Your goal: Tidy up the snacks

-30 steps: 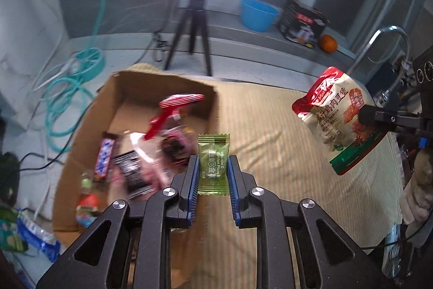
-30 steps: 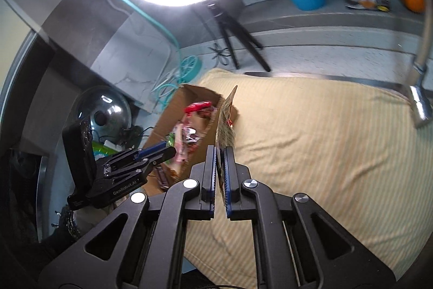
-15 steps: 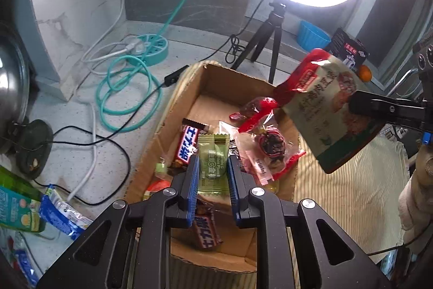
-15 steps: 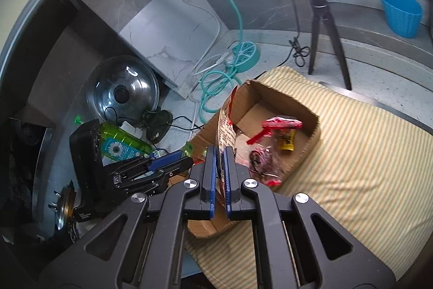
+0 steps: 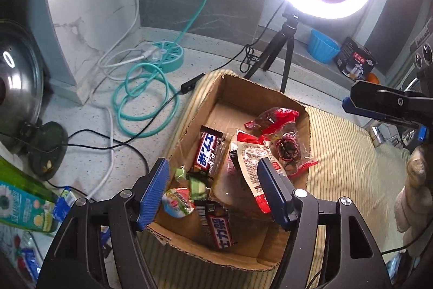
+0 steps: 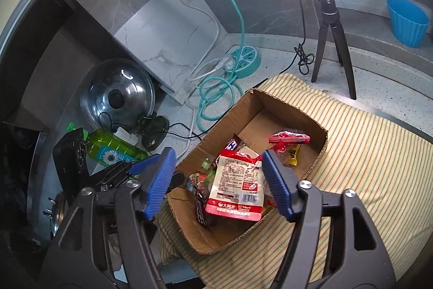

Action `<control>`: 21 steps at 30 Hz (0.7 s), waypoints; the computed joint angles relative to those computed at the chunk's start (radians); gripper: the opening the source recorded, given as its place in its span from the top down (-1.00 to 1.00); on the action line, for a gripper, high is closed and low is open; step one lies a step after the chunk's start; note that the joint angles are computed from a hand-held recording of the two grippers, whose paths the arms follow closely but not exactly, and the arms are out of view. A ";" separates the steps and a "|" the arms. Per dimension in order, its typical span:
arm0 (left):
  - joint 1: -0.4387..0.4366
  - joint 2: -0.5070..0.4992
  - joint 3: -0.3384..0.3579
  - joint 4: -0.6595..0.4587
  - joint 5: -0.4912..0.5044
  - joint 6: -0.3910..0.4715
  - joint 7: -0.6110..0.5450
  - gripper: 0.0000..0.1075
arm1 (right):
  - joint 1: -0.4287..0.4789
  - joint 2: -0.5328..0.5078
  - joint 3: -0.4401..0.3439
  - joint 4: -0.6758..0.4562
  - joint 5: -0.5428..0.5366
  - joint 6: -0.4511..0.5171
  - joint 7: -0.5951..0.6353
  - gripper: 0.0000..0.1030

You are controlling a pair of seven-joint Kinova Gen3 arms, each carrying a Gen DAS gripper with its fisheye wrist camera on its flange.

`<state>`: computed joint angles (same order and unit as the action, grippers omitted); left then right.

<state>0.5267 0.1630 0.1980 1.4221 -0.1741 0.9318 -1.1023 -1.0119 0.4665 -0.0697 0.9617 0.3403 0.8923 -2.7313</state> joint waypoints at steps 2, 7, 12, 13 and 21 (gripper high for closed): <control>0.005 -0.006 0.000 0.002 -0.009 -0.005 0.008 -0.25 | -0.007 -0.007 0.006 0.011 0.009 0.002 -0.013 -0.47; 0.030 -0.014 0.004 -0.002 -0.060 -0.002 0.047 -0.25 | -0.026 -0.011 0.013 0.011 0.043 0.052 -0.028 -0.68; 0.057 -0.020 0.010 -0.003 -0.113 0.008 0.096 -0.25 | -0.031 -0.020 0.008 0.027 0.063 0.087 -0.042 -0.72; 0.062 -0.021 0.012 -0.003 -0.124 0.011 0.105 -0.25 | -0.036 -0.021 0.008 0.026 0.071 0.102 -0.043 -0.73; 0.125 -0.027 0.028 -0.008 -0.241 0.053 0.226 -0.34 | -0.074 -0.037 0.006 0.046 0.142 0.170 -0.066 -0.82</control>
<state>0.6521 0.1358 0.2262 1.4144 -0.4156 0.9852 -0.8767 -1.0859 0.4293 -0.0640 1.0075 0.4822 1.0620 -2.7971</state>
